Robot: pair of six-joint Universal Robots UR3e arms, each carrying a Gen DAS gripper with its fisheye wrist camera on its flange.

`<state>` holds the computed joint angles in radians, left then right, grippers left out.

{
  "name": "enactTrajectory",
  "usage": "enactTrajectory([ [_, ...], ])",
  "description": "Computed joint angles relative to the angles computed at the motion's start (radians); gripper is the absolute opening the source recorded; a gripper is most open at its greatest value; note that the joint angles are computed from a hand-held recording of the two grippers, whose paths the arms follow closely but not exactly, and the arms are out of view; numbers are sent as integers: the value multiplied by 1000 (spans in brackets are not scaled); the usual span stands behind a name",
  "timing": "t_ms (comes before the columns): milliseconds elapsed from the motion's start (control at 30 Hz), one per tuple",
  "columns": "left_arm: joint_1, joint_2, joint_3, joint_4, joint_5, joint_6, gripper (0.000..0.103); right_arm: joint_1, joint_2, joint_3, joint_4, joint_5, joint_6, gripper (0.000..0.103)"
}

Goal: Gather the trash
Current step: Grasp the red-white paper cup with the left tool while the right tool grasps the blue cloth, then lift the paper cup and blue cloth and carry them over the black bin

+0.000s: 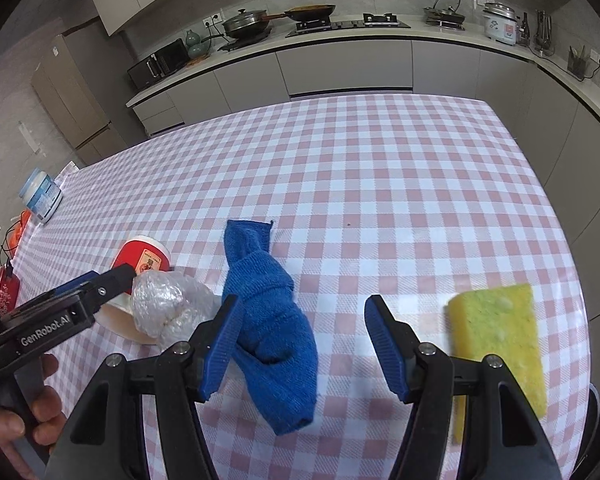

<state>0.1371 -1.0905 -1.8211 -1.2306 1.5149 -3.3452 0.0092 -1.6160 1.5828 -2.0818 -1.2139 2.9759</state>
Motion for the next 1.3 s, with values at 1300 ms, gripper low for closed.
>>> enactTrajectory([
  [1300, 290, 397, -75, -257, -202, 156, 57, -107, -173, 163, 73, 178, -129, 42],
])
